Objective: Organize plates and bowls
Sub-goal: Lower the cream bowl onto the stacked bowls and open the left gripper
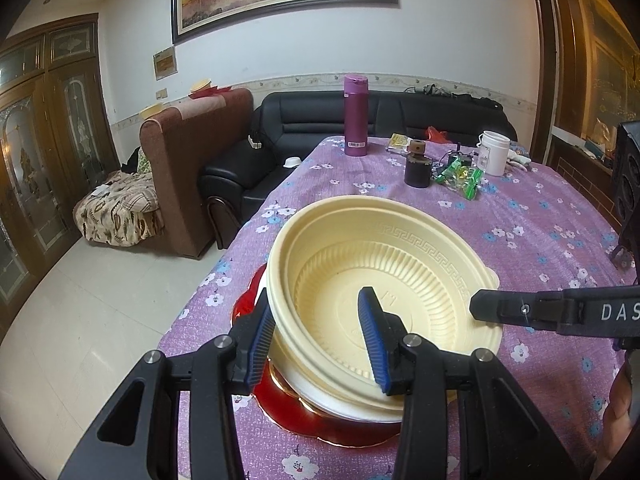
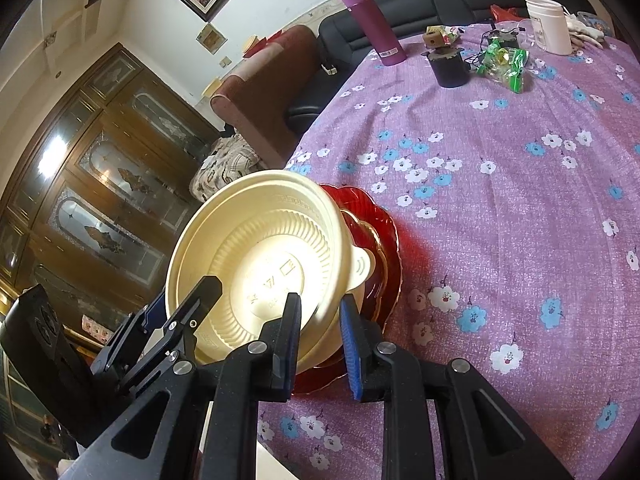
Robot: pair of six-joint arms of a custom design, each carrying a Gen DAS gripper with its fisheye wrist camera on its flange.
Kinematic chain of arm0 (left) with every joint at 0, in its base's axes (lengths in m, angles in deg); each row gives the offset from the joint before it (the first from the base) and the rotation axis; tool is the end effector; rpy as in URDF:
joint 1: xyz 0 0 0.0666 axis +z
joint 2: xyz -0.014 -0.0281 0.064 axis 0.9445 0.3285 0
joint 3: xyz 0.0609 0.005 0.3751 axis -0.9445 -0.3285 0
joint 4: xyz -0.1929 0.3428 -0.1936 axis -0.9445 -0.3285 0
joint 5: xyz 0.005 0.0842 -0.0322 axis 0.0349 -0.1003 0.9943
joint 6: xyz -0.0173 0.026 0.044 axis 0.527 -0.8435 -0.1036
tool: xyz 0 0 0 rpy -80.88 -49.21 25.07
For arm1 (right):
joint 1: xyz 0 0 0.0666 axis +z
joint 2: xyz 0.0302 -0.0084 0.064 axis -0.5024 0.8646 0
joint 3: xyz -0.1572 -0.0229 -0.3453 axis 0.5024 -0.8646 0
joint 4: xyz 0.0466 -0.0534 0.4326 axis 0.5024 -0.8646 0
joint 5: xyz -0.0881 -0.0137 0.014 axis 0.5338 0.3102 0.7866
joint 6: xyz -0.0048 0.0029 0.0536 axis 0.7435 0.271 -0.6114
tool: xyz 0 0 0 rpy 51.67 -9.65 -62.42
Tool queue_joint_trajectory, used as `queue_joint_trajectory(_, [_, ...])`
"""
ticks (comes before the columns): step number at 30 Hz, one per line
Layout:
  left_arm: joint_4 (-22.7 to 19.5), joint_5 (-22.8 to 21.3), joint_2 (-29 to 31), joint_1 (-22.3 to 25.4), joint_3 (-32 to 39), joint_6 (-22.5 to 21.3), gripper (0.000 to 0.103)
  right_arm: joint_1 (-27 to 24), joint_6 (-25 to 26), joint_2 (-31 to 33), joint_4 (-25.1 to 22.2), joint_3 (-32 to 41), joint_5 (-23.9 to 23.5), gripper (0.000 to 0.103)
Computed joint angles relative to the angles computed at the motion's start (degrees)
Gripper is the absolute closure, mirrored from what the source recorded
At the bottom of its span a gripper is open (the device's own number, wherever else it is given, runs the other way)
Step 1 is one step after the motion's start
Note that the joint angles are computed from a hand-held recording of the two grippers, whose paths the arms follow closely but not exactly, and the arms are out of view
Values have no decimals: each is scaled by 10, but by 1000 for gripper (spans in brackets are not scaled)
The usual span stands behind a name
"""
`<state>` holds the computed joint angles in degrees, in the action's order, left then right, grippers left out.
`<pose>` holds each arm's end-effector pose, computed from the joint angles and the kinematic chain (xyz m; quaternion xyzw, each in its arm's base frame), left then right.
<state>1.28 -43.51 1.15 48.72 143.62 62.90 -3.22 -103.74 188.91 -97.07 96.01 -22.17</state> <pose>0.5133 -0.1893 0.3524 -0.0996 0.8829 0.0821 0.4515 0.6359 0.3427 0.3355 -0.1495 0.8941 0.3600 0.2207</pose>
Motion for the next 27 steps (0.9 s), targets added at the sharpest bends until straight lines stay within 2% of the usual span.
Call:
queue_joint_trajectory(8, [7, -4, 1, 1, -8, 7, 59, -2, 0, 5, -11, 5, -5, 80])
queue_joint_trajectory(16, [10, -9, -9, -1, -14, 14, 57, -4, 4, -11, 5, -15, -9, 80])
queue_joint_trajectory(22, [14, 22, -32, 5, -28, 27, 56, -13, -6, -31, 28, -41, -12, 80])
queue_joint_trajectory(24, [17, 44, -46, 12, -38, 31, 50, -17, -11, -35, 35, -49, -9, 80])
queue_joint_trajectory(25, [16, 51, -53, 14, -42, 34, 43, -19, -12, -36, 37, -50, -9, 80])
queue_joint_trajectory(27, [12, 50, -69, 19, -53, 36, 41, -23, -16, -38, 38, -55, -8, 80])
